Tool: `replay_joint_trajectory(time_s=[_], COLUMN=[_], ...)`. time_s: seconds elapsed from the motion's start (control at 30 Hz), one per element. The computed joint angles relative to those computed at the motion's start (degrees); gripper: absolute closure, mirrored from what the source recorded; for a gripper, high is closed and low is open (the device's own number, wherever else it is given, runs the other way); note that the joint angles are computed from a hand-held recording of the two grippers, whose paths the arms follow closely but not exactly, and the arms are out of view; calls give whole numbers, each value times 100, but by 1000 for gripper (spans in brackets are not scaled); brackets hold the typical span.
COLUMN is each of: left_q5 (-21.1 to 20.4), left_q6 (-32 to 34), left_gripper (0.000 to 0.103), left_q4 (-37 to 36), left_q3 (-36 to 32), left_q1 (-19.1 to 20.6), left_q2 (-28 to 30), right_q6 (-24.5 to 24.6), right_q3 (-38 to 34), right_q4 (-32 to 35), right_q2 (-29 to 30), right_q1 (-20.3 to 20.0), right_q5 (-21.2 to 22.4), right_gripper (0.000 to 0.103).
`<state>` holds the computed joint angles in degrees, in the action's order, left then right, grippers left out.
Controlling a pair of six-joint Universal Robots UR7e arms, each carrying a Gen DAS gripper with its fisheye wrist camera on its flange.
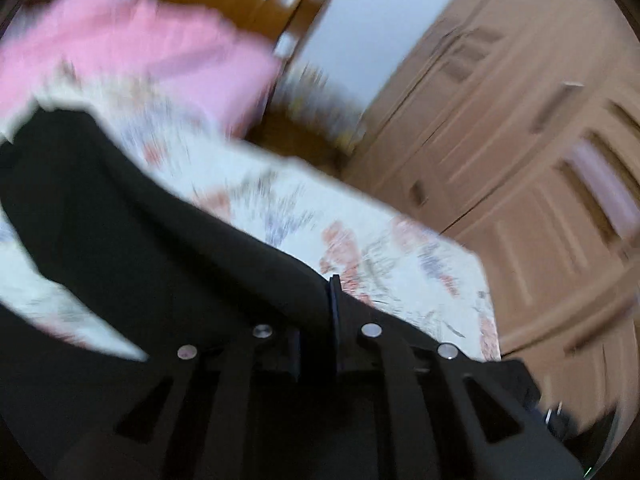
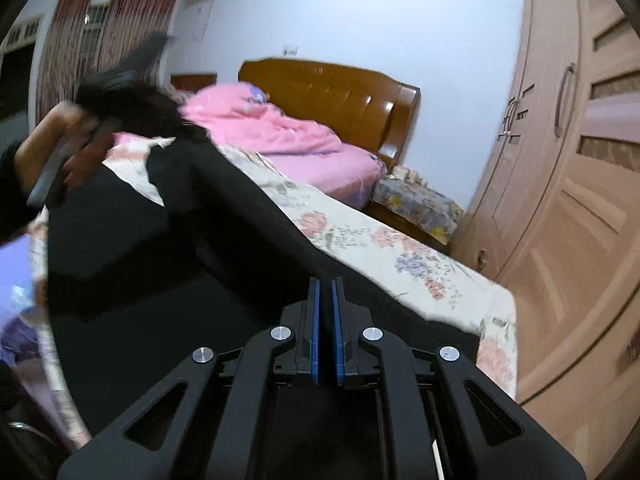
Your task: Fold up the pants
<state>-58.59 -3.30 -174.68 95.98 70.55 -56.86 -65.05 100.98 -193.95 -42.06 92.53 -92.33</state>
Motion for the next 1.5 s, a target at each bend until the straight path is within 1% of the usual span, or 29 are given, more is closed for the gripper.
replay_joint_trajectory(time_s=[0.07, 0.1, 0.17, 0.2, 0.23, 0.27, 0.3, 0.33, 0.37, 0.4, 0.43, 0.47, 0.53, 0.57, 0.63, 0.7, 0.77, 0.8, 0.83, 0.9, 0.97, 1.03, 1.17, 1.2, 1.23, 1.27, 1.37, 1.47, 1.5], left_q5=[272, 445, 772, 777, 607, 461, 142, -32, -233, -322, -184, -32, -110, -106, -131, -194, -230, -138, -61, 182, 304, 308, 473, 445, 421, 415, 281, 86, -78], left_q6=[407, 581, 612, 498, 317, 189, -95, -207, -237, -217, -211, -155, -60, -68, -97, -166, 86, 195, 241, 327, 406, 498, 768, 812, 829, 822, 737, 498, 340], left_gripper=[90, 89, 86, 85, 83, 76, 68, 48, 36, 28, 19, 15, 10, 8, 8, 7, 5, 4, 3, 2, 2, 2, 2, 2, 2, 2, 2, 2, 2], left_q4=[-1079, -1614, -2136, -2155, -2051, -1934, -1754, -1814, -2051, -2393, -2611, -2808, -3069, -3122, -3254, -3174, -3494, -3465, -3441, -3584, -3750, -3895, -3938, -3918, -3907, -3894, -3654, -3105, -2714], left_q3=[1022, 1605, 2370, 2632, 2821, 2879, 2981, 3069, 3169, 3316, 3432, 3533, 3679, 3719, 3798, 3828, 3925, 3911, 3932, 4051, 4099, 4111, 4189, 4215, 4237, 4250, 4235, 4012, 3825], left_q1=[-279, -398, -475, -428, -264, -145, 78, 176, 269, 304, 263, 209, 221, 225, 279, 351, 360, 318, 277, 143, 130, 148, 61, 50, 48, 44, 72, 181, 277], left_q2=[-379, -543, -579, -603, -595, -607, -678, -711, -736, -789, -855, -908, -1011, -1038, -1041, -1066, -995, -964, -975, -930, -886, -834, -808, -828, -853, -879, -1124, -1460, -1571], right_q6=[195, 322, 639, 961, 1235, 1505, 1806, 2005, 2212, 2474, 2639, 2785, 3071, 3193, 3473, 3653, 3914, 4179, 4214, 4184, 4165, 4360, 5127, 5161, 5161, 5135, 5201, 5154, 5215], right_q3=[341, 530, 745, 879, 1004, 1230, 1488, 1682, 1817, 1961, 2001, 1970, 1749, 1683, 1518, 1314, 1213, 1061, 1150, 1167, 1168, 1078, 899, 964, 1015, 1051, 1016, 1041, 1004], right_q4=[291, 377, 625, 762, 659, 349, 201, 168, 98, -11, 22, 139, 271, 269, 332, 405, 649, 850, 810, 995, 828, 675, 477, 364, 178, 22, 233, 174, 220], right_q2=[-259, -351, -452, -517, -552, -601, -739, -869, -947, -1011, -1054, -1075, -975, -939, -872, -761, -730, -659, -679, -667, -556, -429, -241, -279, -277, -259, -226, -222, -220], right_q1=[-137, -239, -386, -491, -557, -649, -806, -932, -1032, -1115, -1168, -1193, -1148, -1141, -1177, -1133, -1081, -1011, -977, -912, -832, -766, -666, -699, -734, -766, -853, -861, -856], right_q5=[166, 159, 36, -34, -60, 20, 340, 620, 816, 929, 962, 950, 746, 709, 888, 855, 781, 661, 609, 559, 365, 206, 2, 63, 185, 264, 163, 161, 162], right_gripper=[92, 85, 62, 54, 32, 26, 26, 26, 26, 26, 26, 26, 26, 26, 26, 26, 25, 25, 25, 18, 16, 16, 13, 13, 22, 37, 54, 54, 54])
